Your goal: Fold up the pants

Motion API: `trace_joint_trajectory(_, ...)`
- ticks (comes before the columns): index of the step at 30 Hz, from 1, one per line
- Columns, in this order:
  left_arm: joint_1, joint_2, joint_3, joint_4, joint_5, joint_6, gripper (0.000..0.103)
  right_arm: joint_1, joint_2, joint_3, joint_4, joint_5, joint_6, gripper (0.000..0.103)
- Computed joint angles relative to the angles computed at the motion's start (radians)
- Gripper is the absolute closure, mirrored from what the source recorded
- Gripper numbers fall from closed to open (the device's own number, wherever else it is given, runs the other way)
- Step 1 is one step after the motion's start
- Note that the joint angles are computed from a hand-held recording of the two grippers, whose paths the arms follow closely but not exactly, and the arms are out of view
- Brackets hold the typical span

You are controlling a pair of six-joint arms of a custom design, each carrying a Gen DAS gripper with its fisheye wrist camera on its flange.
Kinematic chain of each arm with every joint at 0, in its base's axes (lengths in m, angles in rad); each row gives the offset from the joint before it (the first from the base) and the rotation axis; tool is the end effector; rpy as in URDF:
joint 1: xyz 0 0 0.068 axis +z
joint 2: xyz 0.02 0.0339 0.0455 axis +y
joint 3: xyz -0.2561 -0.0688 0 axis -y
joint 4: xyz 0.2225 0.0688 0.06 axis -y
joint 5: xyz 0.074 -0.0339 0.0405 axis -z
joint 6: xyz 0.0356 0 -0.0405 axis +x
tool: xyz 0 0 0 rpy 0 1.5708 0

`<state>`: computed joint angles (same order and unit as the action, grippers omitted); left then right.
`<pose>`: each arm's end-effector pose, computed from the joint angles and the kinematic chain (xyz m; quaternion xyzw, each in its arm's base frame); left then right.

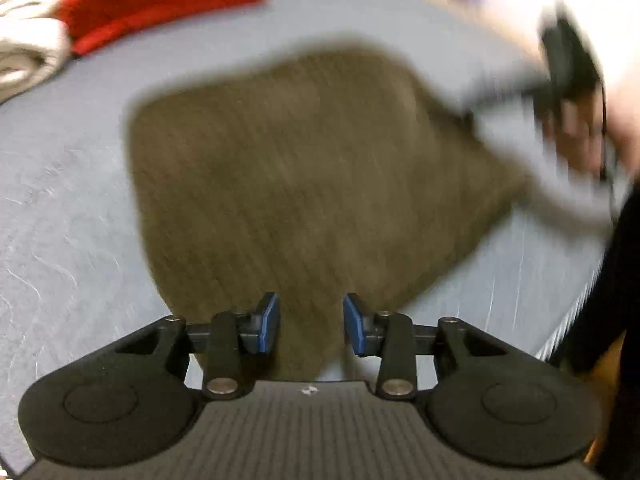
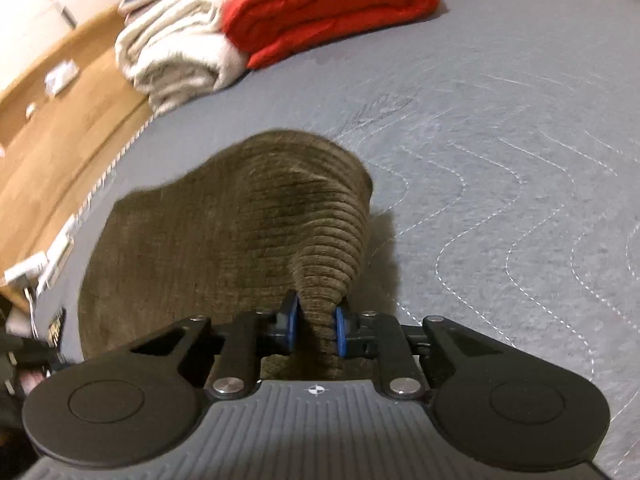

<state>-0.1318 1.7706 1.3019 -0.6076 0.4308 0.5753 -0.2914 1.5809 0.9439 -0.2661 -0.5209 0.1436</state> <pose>0.3419 -0.0603 0.2239 0.3770 0.8705 -0.1496 0.2788 0.2944 -0.0698 0.2031 0.1146 0.9096 0.2193 0.3337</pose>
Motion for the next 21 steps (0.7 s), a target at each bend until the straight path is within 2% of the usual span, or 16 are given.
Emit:
trace_joint_trajectory(1,0.028,-0.011,-0.001,0.058,0.054,-0.075,0.06,0.004,0.015,0.018,-0.032,-0.004,-0.032,0.071)
trace_joint_trajectory(2,0.052,-0.01,0.0,0.116,0.09,-0.157,0.053,0.005,0.033,0.039,-0.07,-0.013,-0.056,0.06)
trace_joint_trajectory(4,0.075,0.023,0.025,0.218,0.097,-0.335,0.05,-0.011,0.052,0.052,-0.127,-0.059,-0.095,0.05)
trace_joint_trajectory(7,0.053,0.064,0.035,0.319,-0.043,-0.44,0.05,-0.002,0.064,0.065,-0.208,-0.089,-0.158,0.032)
trace_joint_trajectory(8,0.036,0.083,0.05,0.323,-0.09,-0.471,0.041,0.002,0.066,0.069,-0.237,-0.097,-0.184,0.028)
trace_joint_trajectory(9,0.032,0.113,0.081,0.313,-0.122,-0.509,0.022,0.003,0.065,0.069,-0.263,-0.107,-0.208,0.027)
trace_joint_trajectory(10,0.035,0.143,0.113,0.294,-0.134,-0.553,0.014,0.0,0.065,0.064,-0.279,-0.121,-0.224,0.027)
trace_joint_trajectory(11,0.046,0.191,0.161,0.258,-0.118,-0.603,0.01,-0.009,0.065,0.059,-0.297,-0.14,-0.233,0.027)
trace_joint_trajectory(12,0.07,0.239,0.218,0.198,-0.076,-0.626,0.009,-0.018,0.077,0.074,-0.319,-0.159,-0.239,0.027)
trace_joint_trajectory(14,0.105,0.358,0.346,0.069,0.038,-0.687,0.009,-0.04,0.079,0.075,-0.356,-0.195,-0.271,0.029)
trace_joint_trajectory(16,0.135,0.435,0.429,0.0,0.146,-0.721,0.008,-0.058,0.065,0.063,-0.371,-0.218,-0.315,0.034)
trace_joint_trajectory(18,0.138,0.482,0.47,-0.04,0.218,-0.733,0.014,-0.067,0.035,0.036,-0.352,-0.226,-0.34,0.046)
trace_joint_trajectory(20,0.113,0.475,0.458,-0.023,0.177,-0.719,0.018,-0.087,0.002,0.014,-0.336,-0.235,-0.344,0.076)
trace_joint_trajectory(21,0.102,0.469,0.455,-0.019,0.161,-0.713,0.023,-0.108,-0.016,0.014,-0.343,-0.249,-0.345,0.081)
